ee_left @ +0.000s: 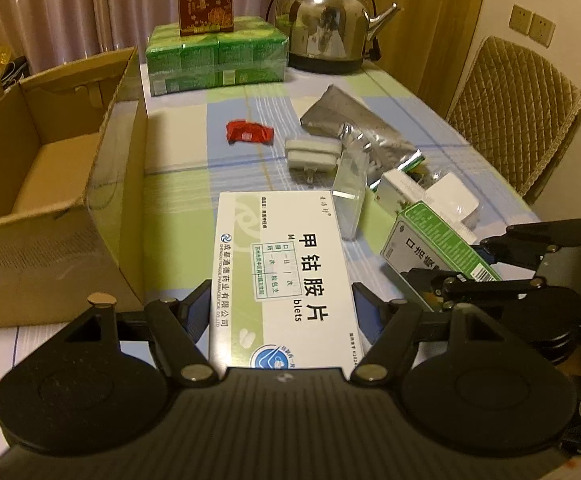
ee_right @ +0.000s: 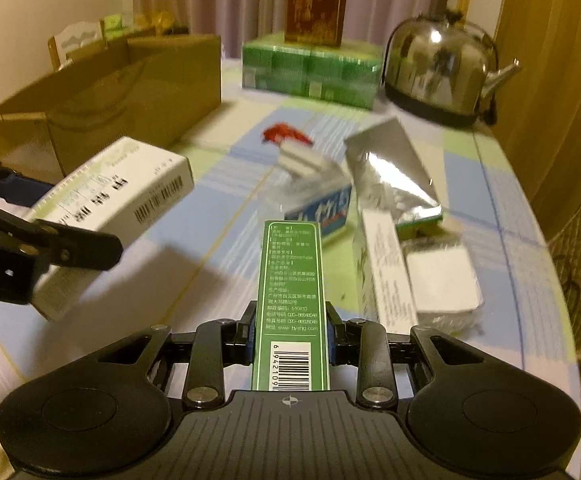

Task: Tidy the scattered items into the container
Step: 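Carry the white box in the left gripper while the right carries the green box to the cardboard box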

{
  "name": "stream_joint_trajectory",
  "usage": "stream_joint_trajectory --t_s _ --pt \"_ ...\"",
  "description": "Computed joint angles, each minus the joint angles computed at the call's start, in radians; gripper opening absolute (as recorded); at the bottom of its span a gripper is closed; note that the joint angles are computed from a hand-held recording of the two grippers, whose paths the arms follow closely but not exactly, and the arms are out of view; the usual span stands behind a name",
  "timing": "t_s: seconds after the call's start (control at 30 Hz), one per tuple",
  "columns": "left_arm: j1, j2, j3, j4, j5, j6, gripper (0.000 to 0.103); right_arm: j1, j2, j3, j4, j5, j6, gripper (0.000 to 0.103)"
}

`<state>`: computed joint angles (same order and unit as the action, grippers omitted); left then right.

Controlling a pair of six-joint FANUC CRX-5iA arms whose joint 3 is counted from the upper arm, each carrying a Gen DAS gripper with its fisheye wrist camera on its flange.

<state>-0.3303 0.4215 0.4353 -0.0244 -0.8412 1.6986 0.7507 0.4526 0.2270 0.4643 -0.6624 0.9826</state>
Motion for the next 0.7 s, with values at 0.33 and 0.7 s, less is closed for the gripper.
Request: stream_joint_trajectory --t_s 0.33,0.7 --pt "0.024 -0.062 -0.012 -0.007 0.061 -0.008 0.068 0.026 0.002 0.082 0.073 0.044 -0.029 0.028" --pt "0.165 -0.143 -0.030 -0.015 0.069 -0.054 0.068 0.069 0.258 0.624 -0.144 -0.062 0.220 0.028"
